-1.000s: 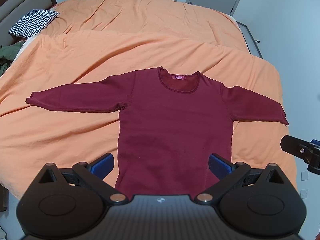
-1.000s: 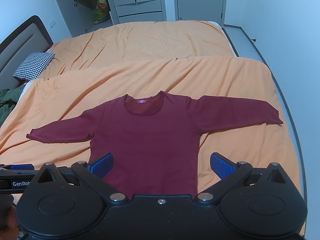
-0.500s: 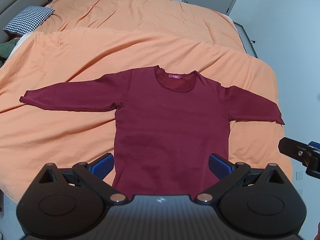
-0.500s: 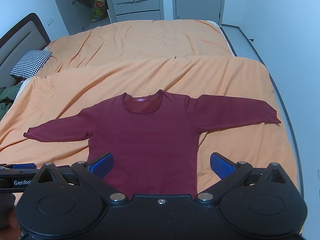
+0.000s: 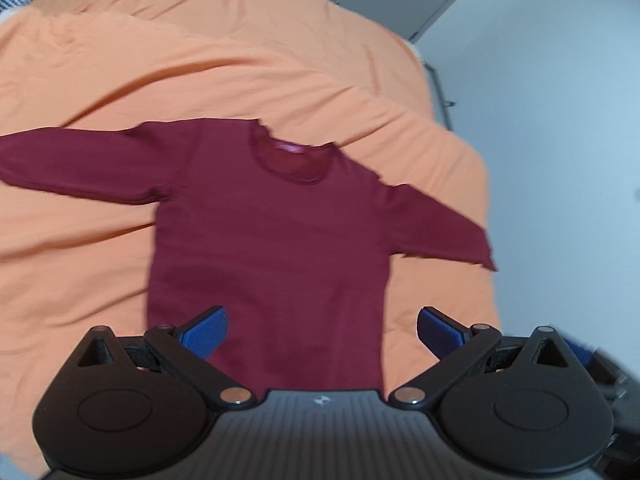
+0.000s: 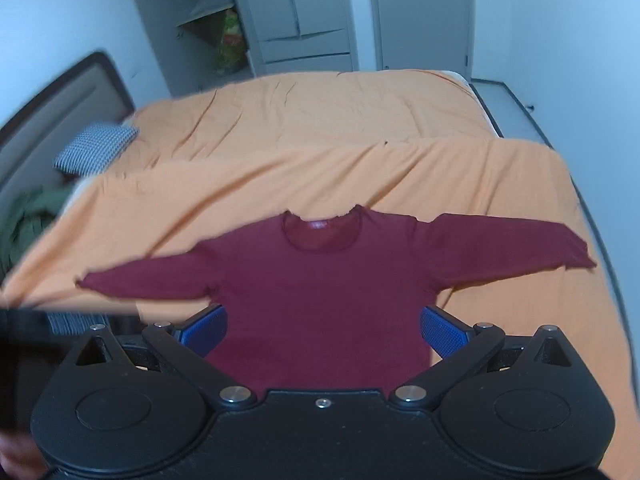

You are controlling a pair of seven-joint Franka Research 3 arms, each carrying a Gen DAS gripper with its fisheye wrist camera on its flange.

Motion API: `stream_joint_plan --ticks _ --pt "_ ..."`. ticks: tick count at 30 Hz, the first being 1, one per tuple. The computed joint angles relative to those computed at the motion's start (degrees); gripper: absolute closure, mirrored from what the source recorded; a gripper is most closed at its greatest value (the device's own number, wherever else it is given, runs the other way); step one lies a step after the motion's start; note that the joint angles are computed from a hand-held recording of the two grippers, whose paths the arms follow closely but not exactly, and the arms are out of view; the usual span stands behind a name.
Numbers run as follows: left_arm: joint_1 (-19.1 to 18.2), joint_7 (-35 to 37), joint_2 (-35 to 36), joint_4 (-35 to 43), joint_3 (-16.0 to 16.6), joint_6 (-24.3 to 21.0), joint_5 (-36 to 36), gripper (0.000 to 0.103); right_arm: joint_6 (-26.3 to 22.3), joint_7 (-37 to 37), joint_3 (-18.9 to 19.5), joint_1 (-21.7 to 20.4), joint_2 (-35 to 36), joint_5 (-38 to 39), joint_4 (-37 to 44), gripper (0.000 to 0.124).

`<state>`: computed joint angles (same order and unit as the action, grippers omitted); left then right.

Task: Fold small clothes
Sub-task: 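Move the right gripper to the sweater sleeve cuff and grasp it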

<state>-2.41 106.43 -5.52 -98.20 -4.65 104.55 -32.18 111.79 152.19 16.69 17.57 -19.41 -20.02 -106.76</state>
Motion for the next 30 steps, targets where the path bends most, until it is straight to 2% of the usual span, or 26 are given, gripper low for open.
stream_joint_plan --ticks 4,9,13,18,21,22,24,25,27,30 --pt "-0.6 4.3 2.3 0.6 -0.4 -0.4 -5.0 0.0 -1.9 4.0 -0.2 -0.3 -2.7 1.7 -3.1 0.021" --pt "-2.0 6.3 3.3 1.3 -2.7 0.7 -7.2 0.0 7.2 13.6 -0.9 -4.4 -15.4 3.3 -15.9 0.021" --pt "-5.3 5.1 3.7 1.3 -5.6 3.6 -1.6 0.0 8.9 12.4 -3.4 -6.8 -23.0 7.7 -23.9 0.021" --pt "-10.5 -2.5 4.7 1.6 -9.2 10.1 8.2 0.0 12.0 8.2 -6.5 -10.9 -31.3 9.9 -33.9 0.021" --pt "-13.4 -8.4 8.5 4.3 -10.9 12.2 13.0 0.0 17.4 5.6 -9.6 -14.3 -36.4 11.1 -41.6 0.021" --pt "-14.6 -11.9 11.1 6.8 -11.5 10.7 16.3 0.0 19.4 4.4 -10.9 -15.6 -37.8 11.3 -44.2 0.021" --pt "-16.2 -16.7 17.3 12.9 -12.4 4.7 18.5 0.001 23.3 1.4 -13.1 -18.8 -39.5 10.7 -48.3 0.021" --pt "-17.2 -19.8 19.0 14.1 -12.6 4.2 19.9 0.001 25.5 -0.6 -14.2 -20.5 -39.9 10.1 -50.1 0.022" --pt "-19.0 -24.2 20.7 14.3 -12.9 6.7 23.3 0.001 31.0 -4.0 -16.3 -24.2 -40.1 8.8 -53.8 0.022" --pt "-20.6 -27.2 22.5 14.5 -13.6 10.6 25.6 0.001 40.6 -8.2 -20.7 -29.2 -37.7 8.7 -58.5 0.022"
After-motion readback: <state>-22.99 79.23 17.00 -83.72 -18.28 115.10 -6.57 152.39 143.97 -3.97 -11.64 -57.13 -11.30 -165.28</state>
